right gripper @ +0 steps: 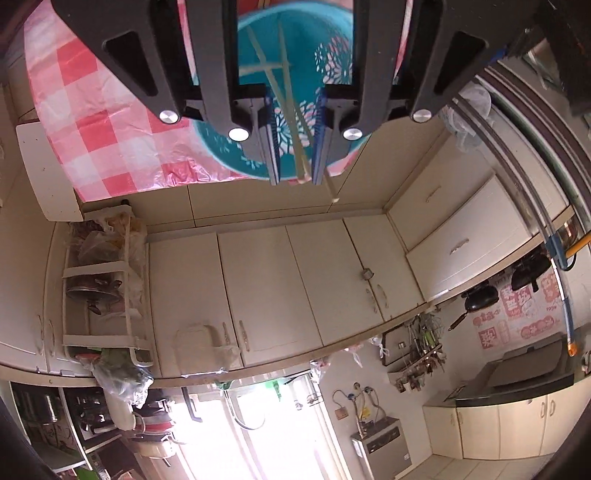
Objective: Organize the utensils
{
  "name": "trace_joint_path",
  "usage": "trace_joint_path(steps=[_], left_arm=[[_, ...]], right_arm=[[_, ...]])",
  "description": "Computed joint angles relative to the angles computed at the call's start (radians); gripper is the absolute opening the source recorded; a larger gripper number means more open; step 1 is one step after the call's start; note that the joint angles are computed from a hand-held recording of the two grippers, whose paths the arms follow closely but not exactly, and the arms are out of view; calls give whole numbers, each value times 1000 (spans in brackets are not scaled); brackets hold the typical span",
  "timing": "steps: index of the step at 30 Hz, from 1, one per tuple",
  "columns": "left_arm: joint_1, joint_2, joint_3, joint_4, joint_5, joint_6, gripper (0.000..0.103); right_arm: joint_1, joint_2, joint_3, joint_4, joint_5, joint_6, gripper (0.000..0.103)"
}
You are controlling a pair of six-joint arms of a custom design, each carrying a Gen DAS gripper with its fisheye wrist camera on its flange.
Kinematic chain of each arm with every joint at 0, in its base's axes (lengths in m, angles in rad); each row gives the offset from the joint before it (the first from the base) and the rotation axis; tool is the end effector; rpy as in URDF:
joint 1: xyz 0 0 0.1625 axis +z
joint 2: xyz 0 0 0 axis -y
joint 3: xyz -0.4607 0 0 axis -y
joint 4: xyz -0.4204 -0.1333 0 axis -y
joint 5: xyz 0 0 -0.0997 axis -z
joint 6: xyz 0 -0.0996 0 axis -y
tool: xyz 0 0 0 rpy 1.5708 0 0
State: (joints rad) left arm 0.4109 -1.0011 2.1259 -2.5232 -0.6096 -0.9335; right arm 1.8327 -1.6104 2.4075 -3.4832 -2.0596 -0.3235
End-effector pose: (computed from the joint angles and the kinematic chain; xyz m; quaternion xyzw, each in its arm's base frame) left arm -0.3893 -0.4041 0.0979 0.1393 0.8733 -0.3606 0.2966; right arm 0.1867 -0.3624 0.3730 0.1149 -0.8252 0.5069 0.2210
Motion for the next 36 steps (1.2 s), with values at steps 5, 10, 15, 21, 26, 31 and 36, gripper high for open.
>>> trace_joint_path(steps=[5,10,15,21,26,31,36], left_arm=[[-4,-1,1,32,10,-21,88],[-20,4,2,54,32,-22,89],[-31,-2,8,66,47,-17,90],[-35,-7,11,72,48,-17,91],[-28,-8,11,70,39,-14,91],[-21,-1,4,79,23,-6,91],[-15,14,-8,98,6,6,91]], right_arm=[[35,-144,108,46,-13,-59,26],[52,-287,191,126,-74,-36,28],[30,-390,250,217,-110,34,29],[-30,-415,298,266,-89,65,29],[-87,-394,322,313,-49,72,28],[-146,-374,338,357,-10,74,21],[-179,-320,337,342,4,70,20]])
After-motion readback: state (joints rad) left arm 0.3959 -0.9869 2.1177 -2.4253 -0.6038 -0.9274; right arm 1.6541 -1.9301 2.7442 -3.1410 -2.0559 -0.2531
